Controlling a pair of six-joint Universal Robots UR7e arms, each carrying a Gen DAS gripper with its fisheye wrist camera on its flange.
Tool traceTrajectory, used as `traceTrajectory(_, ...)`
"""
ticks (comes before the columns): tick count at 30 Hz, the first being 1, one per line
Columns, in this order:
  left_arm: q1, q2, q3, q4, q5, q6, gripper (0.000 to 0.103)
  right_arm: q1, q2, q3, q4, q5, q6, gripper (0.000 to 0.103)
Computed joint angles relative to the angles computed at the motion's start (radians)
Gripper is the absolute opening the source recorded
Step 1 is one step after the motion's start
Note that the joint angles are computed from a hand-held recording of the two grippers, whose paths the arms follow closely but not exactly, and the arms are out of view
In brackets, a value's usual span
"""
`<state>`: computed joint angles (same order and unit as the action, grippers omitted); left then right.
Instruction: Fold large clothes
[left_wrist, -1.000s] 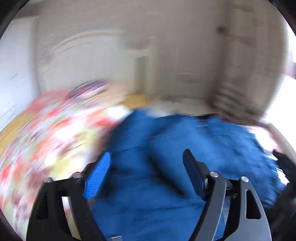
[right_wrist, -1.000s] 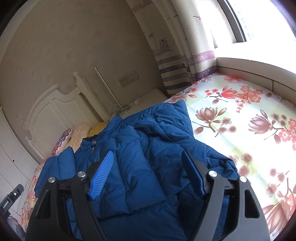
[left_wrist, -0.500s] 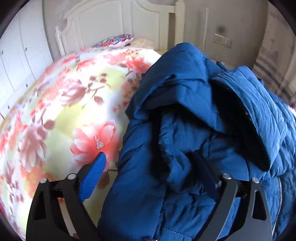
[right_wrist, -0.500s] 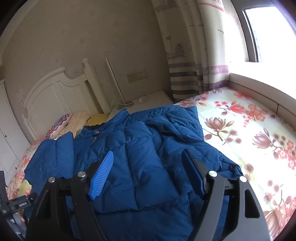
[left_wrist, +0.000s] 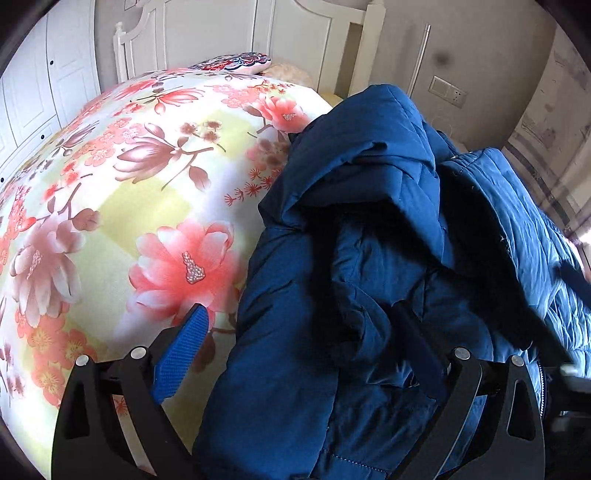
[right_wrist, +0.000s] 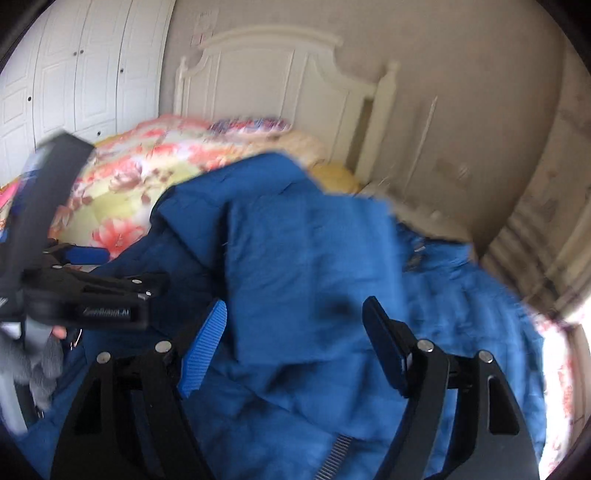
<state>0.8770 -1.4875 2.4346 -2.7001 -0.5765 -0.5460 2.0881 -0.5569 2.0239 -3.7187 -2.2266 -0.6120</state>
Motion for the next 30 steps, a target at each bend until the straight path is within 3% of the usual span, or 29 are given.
traceTrajectory(4, -0.001, -0.003, -0.002, 0.007, -0.005, -0.004, 0.097, 0.005, 0.034, -0.025, -0.009, -0.045, -0.035, 0.072)
traceTrajectory(6, 0.003, -0.004, -0.003, 0.003, -0.010, 0.000, 0.097, -0.005, 0.010, -0.001, -0.031, 0.002, -0.034, 0.035)
traceTrajectory(8, 0.007, -0.005, -0.002, -0.005, -0.015, 0.007, 0.097, -0.006, -0.013, 0.030, -0.102, 0.025, -0.024, 0.021)
traceTrajectory(9, 0.009, -0.007, -0.002, -0.008, -0.017, 0.009, 0.098, -0.016, -0.054, 0.063, -0.126, 0.071, 0.028, 0.019)
traceTrajectory(11, 0.012, -0.009, -0.002, -0.012, -0.022, 0.012, 0.098, -0.080, -0.195, 0.161, -0.114, 0.249, 0.214, 0.018)
traceTrajectory(15, 0.012, -0.010, -0.002, -0.008, -0.022, 0.012, 0.098, -0.254, -0.436, 0.311, -0.107, 0.508, 0.513, 0.017)
traceTrajectory(17, 0.013, -0.010, -0.002, -0.010, -0.023, 0.012, 0.098, -0.354, -0.516, 0.352, -0.076, 0.574, 0.656, 0.017)
traceTrajectory(18, 0.012, -0.010, -0.002, -0.011, -0.023, 0.012, 0.098, -0.400, -0.542, 0.372, -0.075, 0.566, 0.707, 0.021)
traceTrajectory(19, 0.012, -0.010, -0.002, -0.011, -0.023, 0.012, 0.098, -0.422, -0.552, 0.381, -0.080, 0.515, 0.729, 0.023)
traceTrajectory(20, 0.012, -0.010, -0.002, -0.011, -0.023, 0.012, 0.098, -0.453, -0.559, 0.394, -0.082, 0.501, 0.735, 0.036)
traceTrajectory(21, 0.013, -0.009, -0.002, -0.011, -0.023, 0.012, 0.098, -0.477, -0.563, 0.406, -0.085, 0.527, 0.732, 0.049)
traceTrajectory(23, 0.013, -0.008, -0.002, -0.011, -0.022, 0.013, 0.098, -0.505, -0.554, 0.429, -0.120, 0.560, 0.722, 0.057)
traceTrajectory(26, 0.014, -0.008, -0.004, -0.009, -0.022, 0.014, 0.098, -0.506, -0.542, 0.428, -0.121, 0.582, 0.681, 0.059)
traceTrajectory(30, 0.013, -0.007, -0.003, -0.011, -0.022, 0.014, 0.098, -0.462, -0.516, 0.381, -0.071, 0.529, 0.642, 0.059)
